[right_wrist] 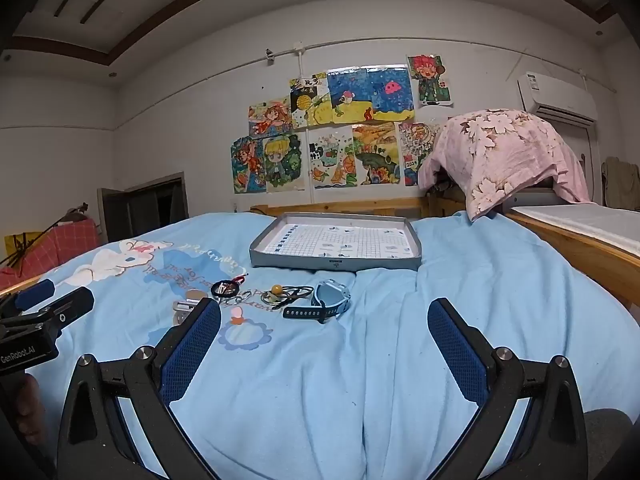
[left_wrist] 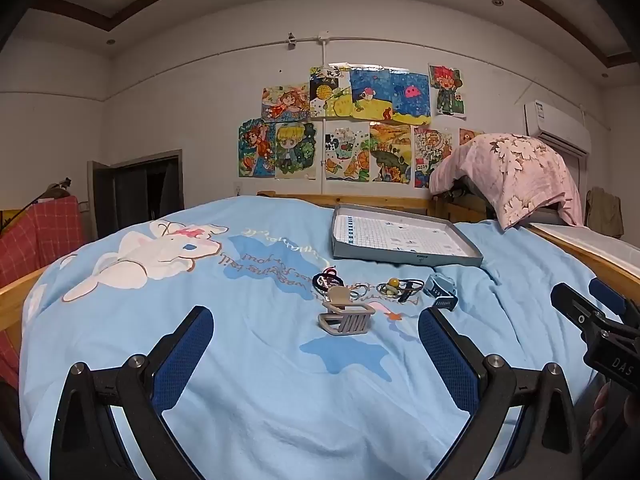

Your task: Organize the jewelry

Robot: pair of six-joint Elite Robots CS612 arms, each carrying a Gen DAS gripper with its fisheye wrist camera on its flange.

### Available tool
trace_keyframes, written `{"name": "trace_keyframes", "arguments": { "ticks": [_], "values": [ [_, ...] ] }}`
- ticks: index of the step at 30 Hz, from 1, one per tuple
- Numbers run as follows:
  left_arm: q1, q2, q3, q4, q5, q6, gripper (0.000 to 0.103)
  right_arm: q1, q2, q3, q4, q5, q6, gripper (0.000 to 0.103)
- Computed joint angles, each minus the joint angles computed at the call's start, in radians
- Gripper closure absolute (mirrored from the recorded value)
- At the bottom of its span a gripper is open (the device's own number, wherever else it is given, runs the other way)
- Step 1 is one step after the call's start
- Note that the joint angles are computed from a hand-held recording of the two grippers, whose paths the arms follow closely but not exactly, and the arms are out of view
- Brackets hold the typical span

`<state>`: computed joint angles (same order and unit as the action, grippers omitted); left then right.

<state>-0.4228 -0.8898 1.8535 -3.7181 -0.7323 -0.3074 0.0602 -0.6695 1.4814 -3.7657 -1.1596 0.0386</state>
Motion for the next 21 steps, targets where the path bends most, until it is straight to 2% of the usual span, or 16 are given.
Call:
{"name": "trace_keyframes", "arguments": {
  "ticks": [21],
  "values": [
    [0.000,0.003,-0.001,-0.015,-0.005,0.011,0.000,0.002,-0.002,0.000,0.014,0.000,-0.014,0.001]
  ]
}}
